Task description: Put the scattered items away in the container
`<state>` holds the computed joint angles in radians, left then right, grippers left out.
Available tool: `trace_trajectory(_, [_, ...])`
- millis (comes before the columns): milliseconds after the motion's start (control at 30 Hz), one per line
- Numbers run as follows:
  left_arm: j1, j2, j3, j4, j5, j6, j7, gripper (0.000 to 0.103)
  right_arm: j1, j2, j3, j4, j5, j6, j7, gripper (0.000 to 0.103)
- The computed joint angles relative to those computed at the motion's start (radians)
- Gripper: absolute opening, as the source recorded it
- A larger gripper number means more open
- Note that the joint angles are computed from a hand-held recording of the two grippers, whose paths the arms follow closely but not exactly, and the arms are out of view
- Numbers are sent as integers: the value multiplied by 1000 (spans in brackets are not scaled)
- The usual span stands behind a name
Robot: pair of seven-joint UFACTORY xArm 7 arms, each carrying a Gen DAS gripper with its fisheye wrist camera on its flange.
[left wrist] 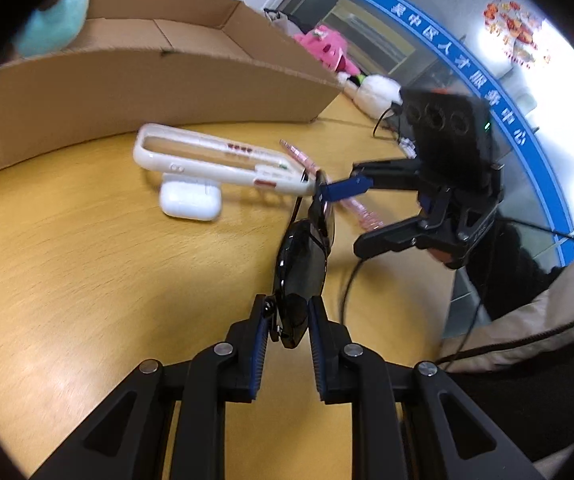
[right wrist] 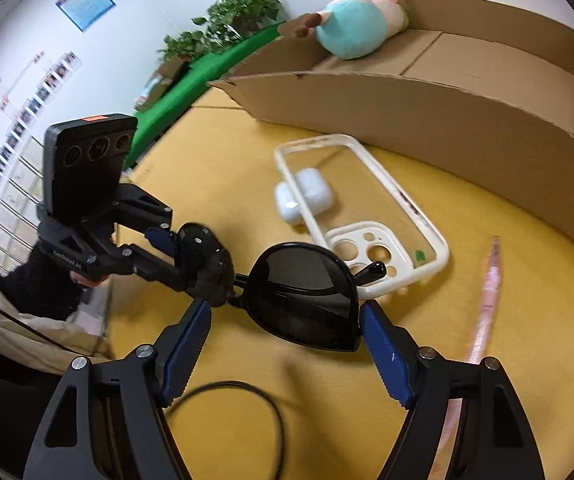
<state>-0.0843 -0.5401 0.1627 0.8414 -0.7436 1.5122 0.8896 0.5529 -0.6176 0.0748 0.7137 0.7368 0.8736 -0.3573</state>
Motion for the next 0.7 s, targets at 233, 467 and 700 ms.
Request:
trace_trajectory(233, [30, 21, 30, 57, 0, 84, -42, 19, 34, 31, -18, 31, 86, 112, -34, 81])
trace_trajectory(467, [86, 23, 32, 101, 48, 156, -133, 19, 46, 66, -8, 32, 242, 98, -116, 83])
trace_trajectory(700, [77, -20, -3, 167, 91, 146, -254, 19, 95, 149, 4, 56, 496, 82, -292, 86])
